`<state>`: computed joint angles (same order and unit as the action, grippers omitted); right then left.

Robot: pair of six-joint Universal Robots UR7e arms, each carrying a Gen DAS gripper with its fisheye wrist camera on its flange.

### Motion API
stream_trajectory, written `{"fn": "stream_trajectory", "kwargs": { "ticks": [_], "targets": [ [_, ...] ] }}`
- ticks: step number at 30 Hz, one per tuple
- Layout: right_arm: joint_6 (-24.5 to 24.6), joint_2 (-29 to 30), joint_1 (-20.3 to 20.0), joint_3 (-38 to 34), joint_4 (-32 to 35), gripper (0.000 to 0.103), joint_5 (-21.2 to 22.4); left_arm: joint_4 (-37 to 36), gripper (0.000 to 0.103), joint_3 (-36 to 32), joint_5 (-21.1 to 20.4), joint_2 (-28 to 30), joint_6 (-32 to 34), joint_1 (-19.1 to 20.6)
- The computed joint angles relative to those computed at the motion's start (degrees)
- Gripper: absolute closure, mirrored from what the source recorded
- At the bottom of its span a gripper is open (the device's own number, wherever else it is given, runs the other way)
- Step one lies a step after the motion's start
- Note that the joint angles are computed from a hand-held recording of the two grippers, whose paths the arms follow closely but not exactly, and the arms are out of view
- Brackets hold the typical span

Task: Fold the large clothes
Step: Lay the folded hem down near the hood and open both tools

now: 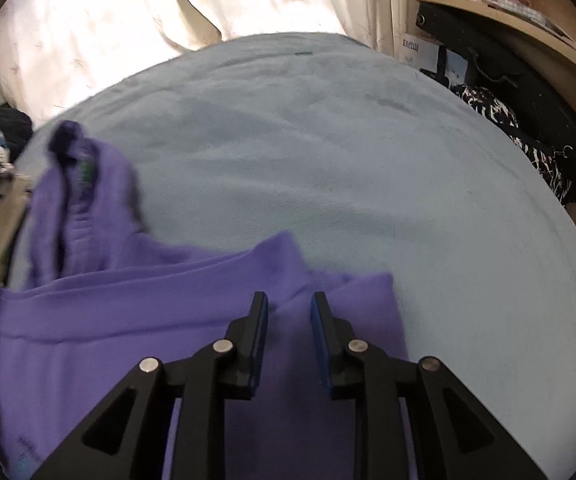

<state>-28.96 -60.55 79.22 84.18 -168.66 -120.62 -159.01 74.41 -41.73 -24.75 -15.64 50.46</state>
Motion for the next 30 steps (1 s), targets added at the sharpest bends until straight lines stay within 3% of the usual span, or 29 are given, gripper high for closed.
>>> {"fn": "stream_trajectory", "kwargs": {
  "ticks": [3, 7, 10, 12, 14, 17, 19, 22, 23, 26, 27, 30],
  "targets": [
    [-1.02, -3.21, 1.9, 6.68, -0.5, 0.08, 3.28, -2.5, 0.071, 3.52, -2.49, -1.27, -0.02, -2.52],
    [-0.84, -6.93, 4.3, 16.09, 1.95, 0.08, 8.55, -1.27, 0.07, 7.47, -7.03, -1.97, -5.24, -5.42],
    [-3.03, -7.48, 5.16, 21.05, 0.63, 0.079, 9.29, -1.72, 0.07, 10.79, -5.67, -1.44, -8.31, -7.2],
    [-5.54, -6.56, 5.24, 23.14, -2.35, 0.079, 7.06, -0.26, 0.07, 12.2, -4.01, -1.09, -11.77, -7.24],
    [-7.23, -6.77, 4.11, 24.55, -4.3, 0.079, 6.78, 2.66, 0.07, 13.33, -2.05, -1.23, -16.0, -6.59],
    [-5.51, -10.52, 1.35, 25.24, -2.01, 0.082, 9.46, -4.53, 0.07, 19.55, -4.25, -4.54, -15.11, -5.57],
    [-5.66, -13.0, -0.59, 25.94, -4.46, 0.083, 8.09, -5.26, 0.07, 21.92, -3.38, -6.33, -15.13, -5.22],
    [-7.24, -13.65, -3.11, 26.48, -13.22, 0.079, 0.53, -7.79, 0.071, 26.17, -2.98, -8.7, -15.31, -5.05],
    [-6.72, -14.85, -5.03, 26.54, -13.31, 0.08, 0.95, -8.94, 0.071, 27.4, -2.66, -9.16, -15.23, -5.15],
    [-0.75, -20.67, -10.39, 27.41, -5.35, 0.084, 11.48, -10.31, 0.071, 28.71, -1.34, -9.2, -14.59, -5.48],
    [-0.59, -20.98, -10.55, 27.58, -5.26, 0.084, 11.73, -10.33, 0.071, 28.49, -0.81, -8.86, -14.27, -5.39],
    [-3.75, -18.4, -8.09, 27.66, -10.14, 0.081, 5.51, -7.28, 0.071, 27.59, 0.95, -8.56, -15.24, -5.87]
  ]
}}
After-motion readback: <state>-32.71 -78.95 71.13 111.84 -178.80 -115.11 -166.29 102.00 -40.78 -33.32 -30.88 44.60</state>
